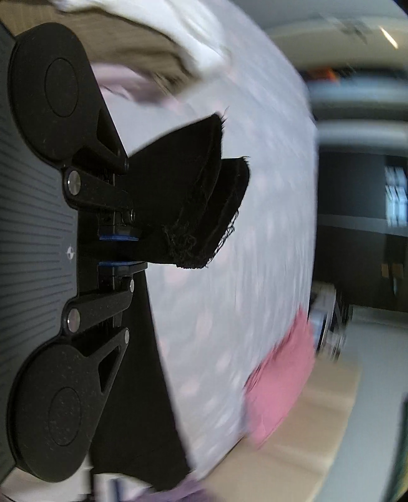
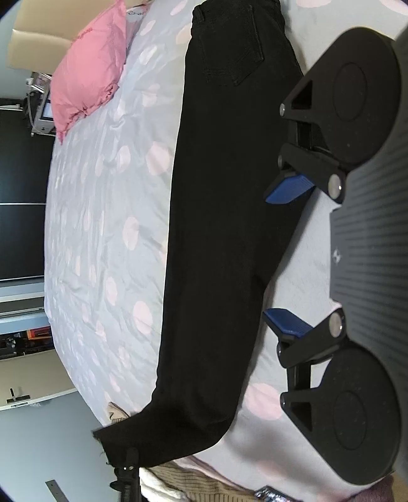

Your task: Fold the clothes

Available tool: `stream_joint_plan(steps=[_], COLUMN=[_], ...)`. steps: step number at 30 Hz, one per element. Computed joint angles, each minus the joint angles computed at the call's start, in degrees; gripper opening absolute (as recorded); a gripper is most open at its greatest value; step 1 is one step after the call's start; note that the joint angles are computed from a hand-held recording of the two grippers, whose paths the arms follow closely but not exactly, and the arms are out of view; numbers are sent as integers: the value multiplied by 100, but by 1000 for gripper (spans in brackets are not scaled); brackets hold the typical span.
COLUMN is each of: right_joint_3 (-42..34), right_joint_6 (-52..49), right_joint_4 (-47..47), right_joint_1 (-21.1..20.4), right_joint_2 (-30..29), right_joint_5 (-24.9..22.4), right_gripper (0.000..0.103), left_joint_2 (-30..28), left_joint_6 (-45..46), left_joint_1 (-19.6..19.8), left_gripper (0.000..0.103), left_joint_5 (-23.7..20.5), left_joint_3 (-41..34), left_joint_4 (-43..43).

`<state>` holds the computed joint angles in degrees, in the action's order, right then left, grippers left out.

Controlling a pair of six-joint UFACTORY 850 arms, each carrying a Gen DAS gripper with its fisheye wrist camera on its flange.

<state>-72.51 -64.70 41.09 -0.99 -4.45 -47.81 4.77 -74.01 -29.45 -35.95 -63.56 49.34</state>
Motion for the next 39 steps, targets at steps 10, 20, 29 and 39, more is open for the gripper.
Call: stream_joint_plan(steps=[10, 20, 29, 39], right_joint_3=[-534, -559, -734, -886], right_joint_6=[504, 937, 1035, 1545], right_joint_4=[57, 142, 986, 1014], right_joint_1=[-227, -434, -267, 228], right_joint_2=[-555, -745, -907, -1292], right_joint_5=[-402, -627, -1189, -1216], right_gripper=[76, 76, 75, 66], left_joint_2=[-1553, -1823, -1279, -1335], left_joint_6=[881, 1895, 2487, 2403], left_joint_1=[-1216, -1557, -1713, -1483], left_gripper=[9, 29, 43, 33], left_joint_5=[334, 632, -314, -403], left_joint_3=[-1086, -815, -235, 34], left_joint_4=[237, -104, 453, 670])
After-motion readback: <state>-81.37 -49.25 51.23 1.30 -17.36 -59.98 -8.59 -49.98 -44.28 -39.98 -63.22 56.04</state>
